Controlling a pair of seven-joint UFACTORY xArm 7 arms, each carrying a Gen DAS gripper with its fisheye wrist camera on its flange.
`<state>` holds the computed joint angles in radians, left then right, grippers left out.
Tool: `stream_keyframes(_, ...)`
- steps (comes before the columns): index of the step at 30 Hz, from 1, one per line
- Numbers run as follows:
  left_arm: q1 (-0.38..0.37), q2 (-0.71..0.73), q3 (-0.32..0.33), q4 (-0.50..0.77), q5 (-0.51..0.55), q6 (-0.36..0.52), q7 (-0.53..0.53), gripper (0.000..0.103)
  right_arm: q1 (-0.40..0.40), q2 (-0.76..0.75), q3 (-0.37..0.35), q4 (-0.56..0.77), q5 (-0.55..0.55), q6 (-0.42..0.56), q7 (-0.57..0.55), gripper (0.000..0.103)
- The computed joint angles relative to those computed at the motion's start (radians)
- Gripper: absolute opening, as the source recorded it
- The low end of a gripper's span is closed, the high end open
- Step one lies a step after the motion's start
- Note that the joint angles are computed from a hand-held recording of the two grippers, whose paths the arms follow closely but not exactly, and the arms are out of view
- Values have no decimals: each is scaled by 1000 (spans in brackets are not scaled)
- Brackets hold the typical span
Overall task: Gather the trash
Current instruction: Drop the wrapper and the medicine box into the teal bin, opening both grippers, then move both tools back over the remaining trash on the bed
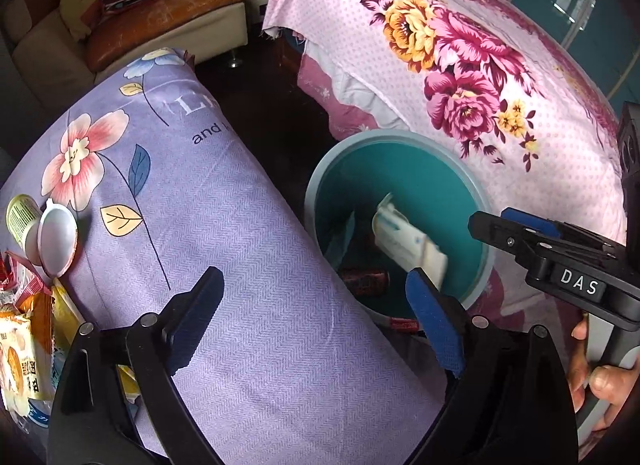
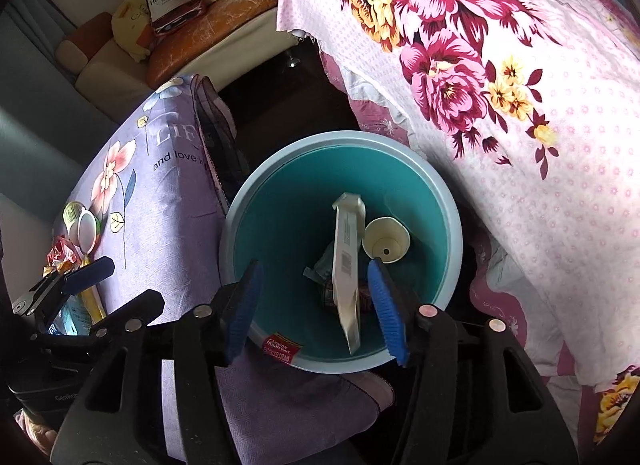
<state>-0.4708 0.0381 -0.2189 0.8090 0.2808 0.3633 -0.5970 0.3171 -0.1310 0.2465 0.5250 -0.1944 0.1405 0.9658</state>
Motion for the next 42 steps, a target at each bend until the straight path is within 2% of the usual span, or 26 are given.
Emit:
stream_keyframes(3,7,-34,1,-31,-15,-8,10,93,1,-15,8,6,2,22,16,68)
stream_keyframes(6,18,-72,0,-66,-50,-19,34,93,6,-30,17,13,-3,44,34,71)
stream_keyframes(17,58,-278,18,-235,-203,-30,131,93,36,-55,71,93,-74,156,110,74)
stream_keyframes(26,125,-523,82,-388,-279,17,219,94,131,67,86,286,-157,258,118,76)
stream_keyframes(32,205,-697,159,-486,-314,74,289,95,246,222,67,503,-203,353,48,79)
stream_keyframes(37,295,-829,236,-553,-339,124,366,95,334,372,47,707,-180,414,-84,80)
stream_keyframes(42,415,-884,303,-588,-349,160,449,95,401,528,39,925,-120,474,-255,81)
